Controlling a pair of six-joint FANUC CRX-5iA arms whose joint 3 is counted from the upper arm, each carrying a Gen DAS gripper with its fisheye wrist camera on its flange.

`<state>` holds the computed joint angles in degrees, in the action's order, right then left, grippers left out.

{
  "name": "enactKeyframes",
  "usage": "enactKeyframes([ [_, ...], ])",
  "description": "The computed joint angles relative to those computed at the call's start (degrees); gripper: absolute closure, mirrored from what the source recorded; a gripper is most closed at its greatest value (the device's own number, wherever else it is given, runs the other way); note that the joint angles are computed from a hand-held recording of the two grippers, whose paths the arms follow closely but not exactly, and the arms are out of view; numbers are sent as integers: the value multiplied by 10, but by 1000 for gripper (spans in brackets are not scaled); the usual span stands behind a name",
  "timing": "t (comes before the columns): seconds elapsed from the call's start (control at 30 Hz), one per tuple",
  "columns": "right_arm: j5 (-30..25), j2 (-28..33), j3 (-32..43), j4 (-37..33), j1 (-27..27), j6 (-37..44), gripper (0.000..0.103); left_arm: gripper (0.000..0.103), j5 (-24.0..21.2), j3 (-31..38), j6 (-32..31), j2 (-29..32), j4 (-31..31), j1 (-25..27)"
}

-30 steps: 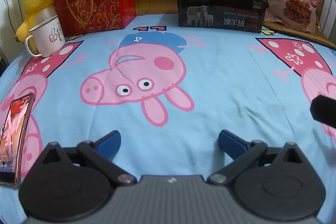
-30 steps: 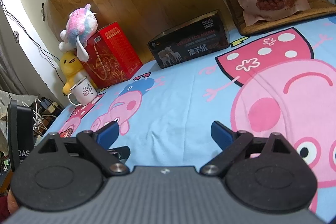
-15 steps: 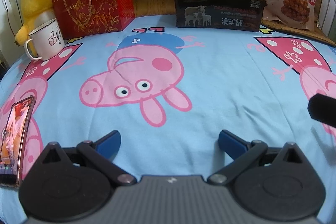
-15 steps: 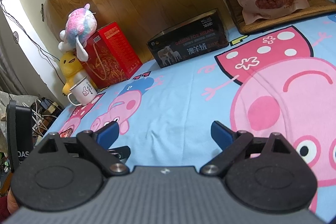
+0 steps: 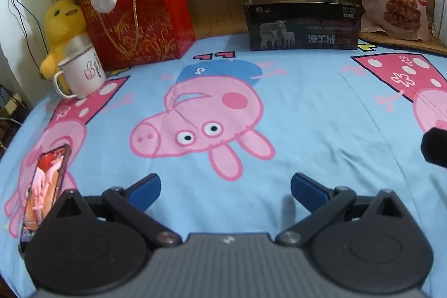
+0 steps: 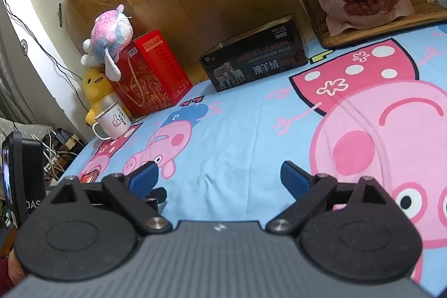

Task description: Organize snacks

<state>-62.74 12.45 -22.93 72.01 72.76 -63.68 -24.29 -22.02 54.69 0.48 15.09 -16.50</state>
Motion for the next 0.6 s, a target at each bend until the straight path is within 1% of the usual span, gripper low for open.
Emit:
enactKeyframes([
  [0.17,-1,-1,-3,3,1,-6,7,0,10,0,12,-4,-23,-4],
  [0.33,-2,-1,-3,4,2,-8,7,0,27,-7,1,-8,-23,-8],
  [0.47,-4,-2,-6,6,3,-13,7,0,28,-9,-6,-8,-18,-7],
  [0.6,-3,-3,-7,7,3,-14,7,0,24,-4,7,-7,-33,-9],
])
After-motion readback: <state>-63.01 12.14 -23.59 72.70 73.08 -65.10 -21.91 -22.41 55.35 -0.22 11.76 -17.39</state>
